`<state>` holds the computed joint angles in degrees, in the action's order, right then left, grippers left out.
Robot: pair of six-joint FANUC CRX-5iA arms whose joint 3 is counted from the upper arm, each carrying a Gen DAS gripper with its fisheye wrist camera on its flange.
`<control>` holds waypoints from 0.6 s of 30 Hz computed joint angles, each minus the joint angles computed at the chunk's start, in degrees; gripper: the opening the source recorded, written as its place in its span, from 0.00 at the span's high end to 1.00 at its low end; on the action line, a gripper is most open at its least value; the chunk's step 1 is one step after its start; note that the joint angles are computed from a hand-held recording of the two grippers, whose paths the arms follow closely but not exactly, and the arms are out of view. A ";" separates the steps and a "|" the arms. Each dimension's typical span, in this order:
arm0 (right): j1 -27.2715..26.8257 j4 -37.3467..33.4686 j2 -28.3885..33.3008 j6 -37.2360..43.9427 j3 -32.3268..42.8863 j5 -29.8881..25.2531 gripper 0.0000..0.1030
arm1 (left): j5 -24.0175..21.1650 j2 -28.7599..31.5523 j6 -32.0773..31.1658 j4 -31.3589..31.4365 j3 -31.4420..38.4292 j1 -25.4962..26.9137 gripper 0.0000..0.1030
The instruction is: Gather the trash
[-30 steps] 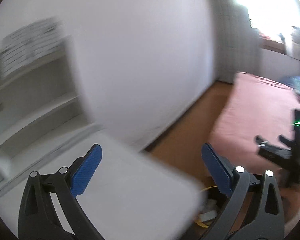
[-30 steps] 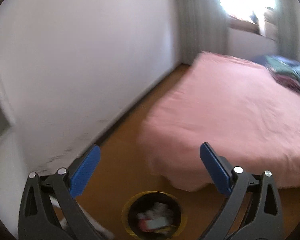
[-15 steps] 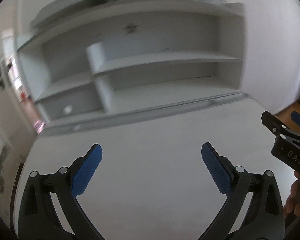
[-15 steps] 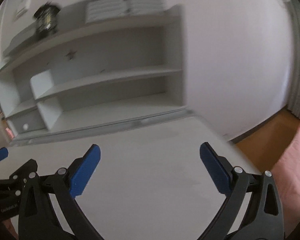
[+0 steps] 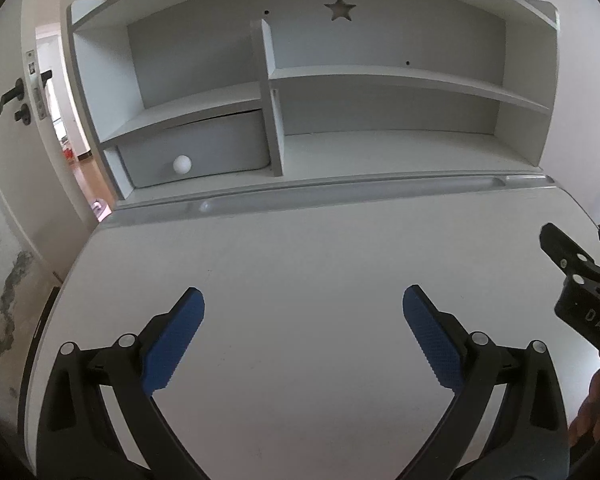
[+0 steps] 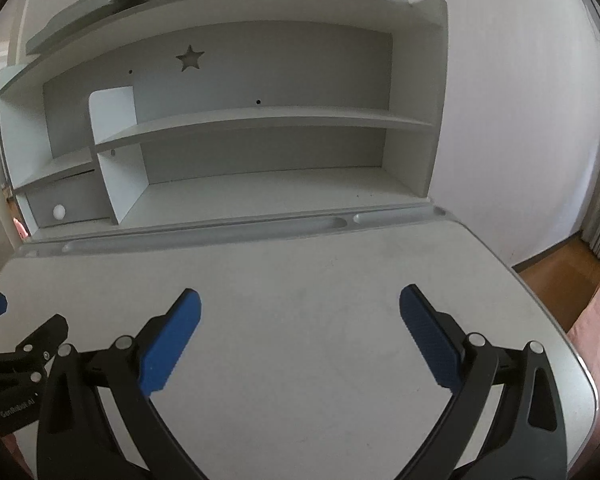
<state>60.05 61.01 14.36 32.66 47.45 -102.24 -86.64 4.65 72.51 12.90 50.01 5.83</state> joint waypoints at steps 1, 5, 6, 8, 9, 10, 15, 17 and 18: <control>-0.06 0.14 0.38 0.59 0.54 -0.27 0.07 | -0.06 0.03 -0.25 0.18 -0.07 -0.01 0.06; -0.06 0.36 1.01 1.72 1.21 -0.64 0.07 | -1.06 0.46 0.32 -2.79 1.40 -1.31 0.06; -0.08 0.42 0.98 1.68 1.11 -0.63 0.07 | -1.01 0.41 0.36 -2.50 1.32 -1.21 0.06; -0.16 0.48 0.95 1.49 1.00 -0.69 0.07 | -1.08 0.23 1.32 -2.95 1.58 -1.28 0.06; -0.19 0.37 0.84 1.37 0.82 -0.61 0.07 | -0.81 0.10 1.92 -4.00 1.83 -1.60 0.06; -0.22 0.17 0.78 1.26 0.82 -0.62 0.07 | 0.15 -0.52 1.85 -5.26 1.52 -2.15 0.06; -0.51 -2.83 1.74 3.22 3.81 -3.34 0.07 | 0.63 -0.92 0.23 -1.42 1.02 -0.95 0.06; -0.96 -5.23 3.54 5.85 8.00 -6.50 0.07 | -1.04 0.07 -0.09 -1.21 2.50 -1.49 0.06; -1.08 -6.15 3.77 6.18 8.84 -7.38 0.07 | -2.34 0.88 0.24 -1.99 3.80 -2.03 0.06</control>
